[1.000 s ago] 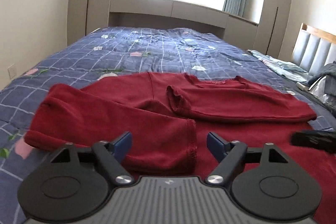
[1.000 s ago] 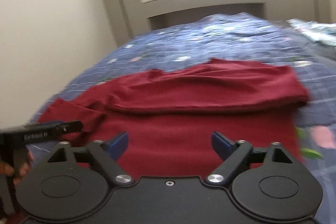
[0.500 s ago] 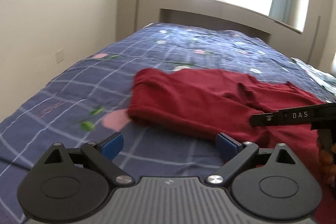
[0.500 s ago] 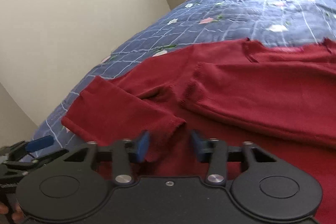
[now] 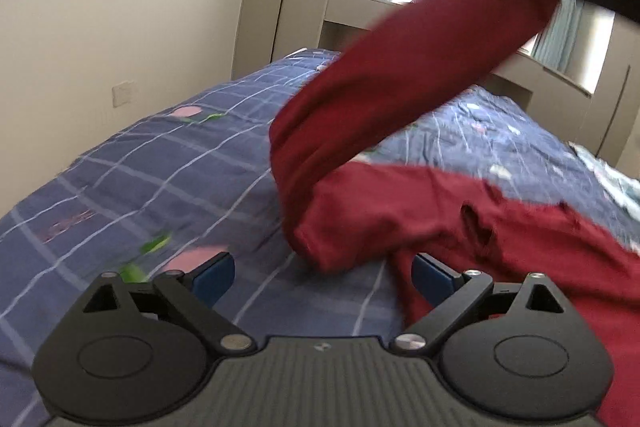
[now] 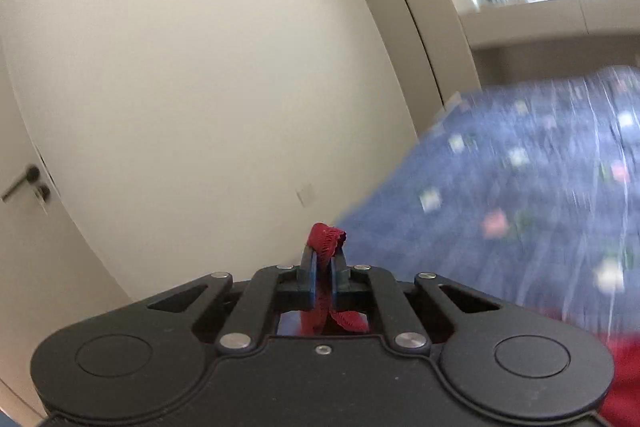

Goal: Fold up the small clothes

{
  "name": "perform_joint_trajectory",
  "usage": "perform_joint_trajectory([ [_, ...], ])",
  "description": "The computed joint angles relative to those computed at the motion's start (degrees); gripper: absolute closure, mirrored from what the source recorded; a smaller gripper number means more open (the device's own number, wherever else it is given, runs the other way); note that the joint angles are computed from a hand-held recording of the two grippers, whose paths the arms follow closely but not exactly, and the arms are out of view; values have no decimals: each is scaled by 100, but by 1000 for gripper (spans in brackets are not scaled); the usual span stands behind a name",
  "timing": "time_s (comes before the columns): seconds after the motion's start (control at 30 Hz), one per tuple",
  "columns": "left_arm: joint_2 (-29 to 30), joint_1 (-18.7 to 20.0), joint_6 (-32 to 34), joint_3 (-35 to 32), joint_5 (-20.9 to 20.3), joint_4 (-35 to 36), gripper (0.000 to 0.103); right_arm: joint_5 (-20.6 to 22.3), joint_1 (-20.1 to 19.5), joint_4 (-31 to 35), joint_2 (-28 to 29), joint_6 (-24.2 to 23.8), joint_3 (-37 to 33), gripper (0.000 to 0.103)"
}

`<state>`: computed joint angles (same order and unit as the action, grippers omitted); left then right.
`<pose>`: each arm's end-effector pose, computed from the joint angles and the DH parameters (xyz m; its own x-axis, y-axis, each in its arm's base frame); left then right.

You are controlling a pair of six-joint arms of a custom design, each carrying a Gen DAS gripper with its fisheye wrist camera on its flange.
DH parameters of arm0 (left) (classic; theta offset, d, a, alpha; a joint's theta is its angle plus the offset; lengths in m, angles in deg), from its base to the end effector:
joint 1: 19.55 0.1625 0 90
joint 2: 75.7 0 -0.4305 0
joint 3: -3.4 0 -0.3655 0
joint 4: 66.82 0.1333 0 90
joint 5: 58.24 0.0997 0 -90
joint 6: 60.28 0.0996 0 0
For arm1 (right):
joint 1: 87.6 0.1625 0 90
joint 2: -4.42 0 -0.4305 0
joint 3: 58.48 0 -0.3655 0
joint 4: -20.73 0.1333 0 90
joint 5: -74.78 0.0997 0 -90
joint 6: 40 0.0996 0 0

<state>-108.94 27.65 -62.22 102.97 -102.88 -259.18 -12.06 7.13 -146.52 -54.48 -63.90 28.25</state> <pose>-0.2773 -0.5999 0.0658 -0.8181 0.1501 -0.5552 0.5221 0.5988 -0.6074 0.1949 -0.6722 0.3715 -0.8849 -0.3761 0.2749 -0.4508 0.5424 -0.7089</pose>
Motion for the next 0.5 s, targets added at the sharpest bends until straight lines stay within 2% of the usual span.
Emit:
perform_joint_trajectory([
  [0.1,370,17,-21,-608,126,139,11,-22,184,102,169,-150,-616,97],
  [0.3,890,92,266,-1397,119,211,11,-226,237,225,246,-287,-1311,97],
  [0.4,999,81,555,-1473,7,92,13,-350,137,160,82,-316,-1304,97],
  [0.5,1016,75,769,-1450,-79,121,13,-447,-115,-202,-352,-257,-768,97],
])
